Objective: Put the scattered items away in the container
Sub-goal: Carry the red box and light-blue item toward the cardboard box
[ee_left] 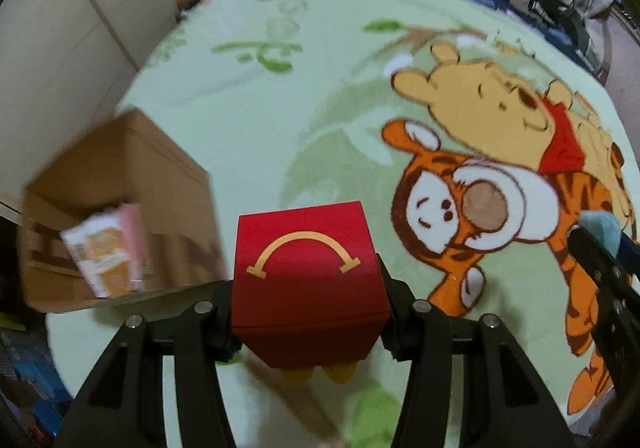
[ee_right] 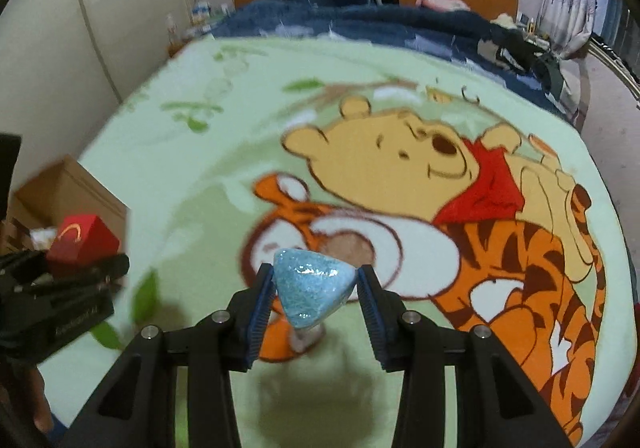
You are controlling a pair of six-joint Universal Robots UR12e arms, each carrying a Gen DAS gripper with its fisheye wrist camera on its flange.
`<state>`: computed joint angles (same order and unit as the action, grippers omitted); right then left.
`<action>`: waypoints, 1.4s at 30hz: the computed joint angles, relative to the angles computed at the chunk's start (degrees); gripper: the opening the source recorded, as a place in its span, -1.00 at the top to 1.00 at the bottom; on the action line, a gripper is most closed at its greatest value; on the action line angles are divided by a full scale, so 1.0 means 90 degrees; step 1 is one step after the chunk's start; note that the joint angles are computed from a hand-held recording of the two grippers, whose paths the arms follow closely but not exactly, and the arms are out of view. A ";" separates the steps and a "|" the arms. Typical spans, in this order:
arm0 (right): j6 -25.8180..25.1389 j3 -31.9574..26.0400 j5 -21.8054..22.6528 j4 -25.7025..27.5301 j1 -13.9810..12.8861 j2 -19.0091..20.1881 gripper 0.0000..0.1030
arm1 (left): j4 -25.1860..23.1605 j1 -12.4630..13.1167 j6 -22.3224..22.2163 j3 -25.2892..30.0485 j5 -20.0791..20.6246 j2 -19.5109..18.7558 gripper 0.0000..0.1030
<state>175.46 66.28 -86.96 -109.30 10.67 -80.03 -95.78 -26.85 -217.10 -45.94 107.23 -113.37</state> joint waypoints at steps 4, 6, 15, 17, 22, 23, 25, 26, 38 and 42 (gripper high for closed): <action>-0.0003 -0.0320 0.0225 0.0059 0.0176 -0.0004 0.17 | -0.0138 0.0012 0.0013 0.0080 0.0292 0.0268 -0.03; -0.0047 -0.0455 0.0351 0.0109 0.0298 -0.0007 0.17 | -0.0240 0.0035 -0.0038 0.0036 0.0464 0.0453 -0.04; -0.0437 -0.1041 0.0888 0.0404 0.0907 0.0210 0.17 | -0.0822 0.0235 -0.0539 -0.0368 0.1037 0.1076 -0.04; -0.0573 -0.1172 0.0970 0.0438 0.1022 0.0285 0.17 | -0.0984 0.0296 -0.0760 -0.0447 0.1128 0.1188 -0.04; -0.0852 -0.1505 0.1207 0.0542 0.1276 0.0484 0.17 | -0.1389 0.0484 -0.1325 -0.0635 0.1284 0.1450 -0.04; -0.0873 -0.1569 0.1257 0.0573 0.1321 0.0525 0.17 | -0.1447 0.0520 -0.1405 -0.0669 0.1308 0.1494 -0.04; -0.0912 -0.1686 0.1336 0.0612 0.1410 0.0603 0.17 | -0.1517 0.0579 -0.1527 -0.0727 0.1365 0.1571 -0.04; -0.0933 -0.1730 0.1365 0.0617 0.1452 0.0633 0.17 | -0.1537 0.0608 -0.1576 -0.0757 0.1391 0.1610 -0.04; -0.1065 -0.2110 0.1515 0.0742 0.1748 0.0899 0.17 | -0.1497 0.0852 -0.1722 -0.1114 0.1411 0.1913 -0.04; -0.1045 -0.2156 0.1492 0.0748 0.1782 0.0921 0.17 | -0.1381 0.0884 -0.1632 -0.1184 0.1348 0.1946 -0.04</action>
<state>166.06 46.87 -73.53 -102.57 26.71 -71.74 -108.21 -18.90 -231.79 -56.60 119.36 -95.86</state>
